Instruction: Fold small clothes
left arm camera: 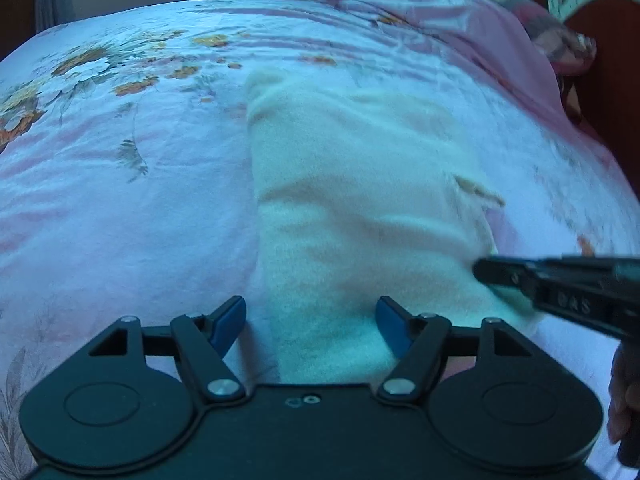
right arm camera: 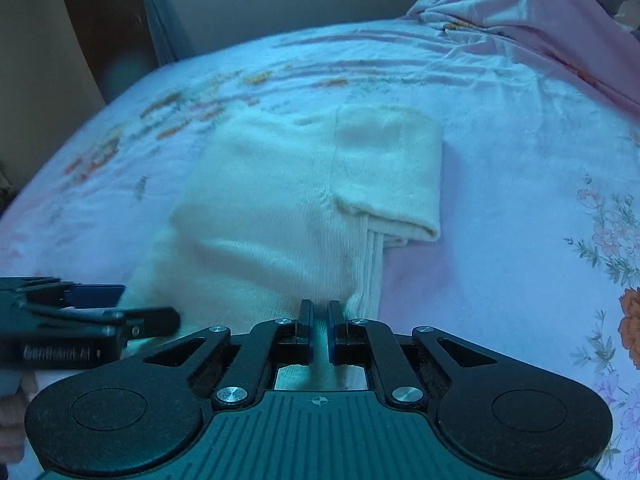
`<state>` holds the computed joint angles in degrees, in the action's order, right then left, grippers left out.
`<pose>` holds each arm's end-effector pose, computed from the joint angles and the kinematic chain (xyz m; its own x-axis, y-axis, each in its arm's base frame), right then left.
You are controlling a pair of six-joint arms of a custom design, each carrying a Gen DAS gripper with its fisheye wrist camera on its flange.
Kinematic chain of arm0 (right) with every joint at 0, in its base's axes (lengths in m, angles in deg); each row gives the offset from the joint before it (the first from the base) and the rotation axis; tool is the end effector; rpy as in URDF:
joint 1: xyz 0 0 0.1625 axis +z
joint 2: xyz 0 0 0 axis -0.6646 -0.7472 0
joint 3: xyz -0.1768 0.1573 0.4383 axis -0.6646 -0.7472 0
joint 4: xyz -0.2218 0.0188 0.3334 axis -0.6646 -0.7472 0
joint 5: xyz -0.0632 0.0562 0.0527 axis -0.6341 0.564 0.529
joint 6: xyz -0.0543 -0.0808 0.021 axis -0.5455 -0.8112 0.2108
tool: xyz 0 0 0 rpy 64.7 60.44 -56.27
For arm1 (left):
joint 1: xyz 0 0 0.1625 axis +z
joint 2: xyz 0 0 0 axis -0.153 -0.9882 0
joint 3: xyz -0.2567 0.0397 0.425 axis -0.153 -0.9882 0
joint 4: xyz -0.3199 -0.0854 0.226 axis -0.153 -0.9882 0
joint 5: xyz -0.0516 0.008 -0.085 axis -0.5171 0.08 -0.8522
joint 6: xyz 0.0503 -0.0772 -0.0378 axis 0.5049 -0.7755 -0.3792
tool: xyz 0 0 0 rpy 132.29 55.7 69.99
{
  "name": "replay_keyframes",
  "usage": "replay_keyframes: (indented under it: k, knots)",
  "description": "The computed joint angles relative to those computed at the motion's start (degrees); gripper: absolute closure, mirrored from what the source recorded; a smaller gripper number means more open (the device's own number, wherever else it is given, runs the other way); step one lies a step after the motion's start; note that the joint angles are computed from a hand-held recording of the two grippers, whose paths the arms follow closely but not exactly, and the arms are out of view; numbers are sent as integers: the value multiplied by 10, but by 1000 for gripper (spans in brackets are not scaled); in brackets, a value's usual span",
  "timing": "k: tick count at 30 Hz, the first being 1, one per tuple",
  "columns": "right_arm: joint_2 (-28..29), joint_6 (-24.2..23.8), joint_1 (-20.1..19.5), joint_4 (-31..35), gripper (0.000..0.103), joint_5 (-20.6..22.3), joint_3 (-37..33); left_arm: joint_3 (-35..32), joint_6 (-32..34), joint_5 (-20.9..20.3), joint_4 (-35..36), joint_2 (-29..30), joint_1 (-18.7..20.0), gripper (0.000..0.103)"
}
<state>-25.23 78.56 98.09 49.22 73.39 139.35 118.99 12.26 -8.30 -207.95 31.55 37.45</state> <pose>-0.0335 -0.2987 0.2204 -0.8778 0.0300 0.4781 -0.2890 0.7627 -0.5786 -0.2501 -0.3541 -0.0402 -0.7498 0.4117 -0.5180 0.5948 0.7623 -0.2552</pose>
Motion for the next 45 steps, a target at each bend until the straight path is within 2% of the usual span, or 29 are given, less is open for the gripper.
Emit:
replay_keyframes:
  k: [2,4,5,6,9,13,17,22,23,24,25,27,31,35,40,45]
  knots:
    - [-16,16,-16,26,95,-34,-7,-5,-9,10,-2,-8,4,29]
    - [-29,40,-34,54,64,-67,-20,-15,-14,2,-6,-18,18,26]
    - [-34,56,-37,58,34,-71,-25,-22,-17,2,-1,-22,25,25]
    - [-39,69,-36,57,28,-73,-30,-31,-15,3,4,-22,31,25]
    - [-29,93,-44,82,28,-80,-53,-60,-9,1,33,-21,53,25]
    - [5,142,-78,129,28,-125,-87,-86,-2,-69,33,-16,100,44]
    - [37,169,-93,144,29,-171,-115,-100,10,-107,9,-3,121,45]
    - [73,206,-91,135,29,-203,-144,-112,20,-117,5,6,130,45]
    - [80,211,-87,129,31,-203,-147,-114,23,-115,4,8,130,46]
    - [85,215,-76,121,50,-190,-151,-115,24,-111,3,9,128,47]
    - [90,216,-66,119,59,-174,-156,-115,26,-105,5,10,124,51]
    - [96,212,-61,114,67,-172,-156,-114,26,-91,6,12,116,57]
    - [83,174,-42,80,73,-146,-135,-108,31,-72,4,11,101,68]
    - [68,165,-38,58,75,-159,-118,-97,45,-50,-16,10,82,74]
    - [49,156,-12,43,75,-168,-103,-80,54,-26,-38,-1,61,76]
    - [41,166,31,33,75,-165,-97,-58,57,-6,-51,-33,48,76]
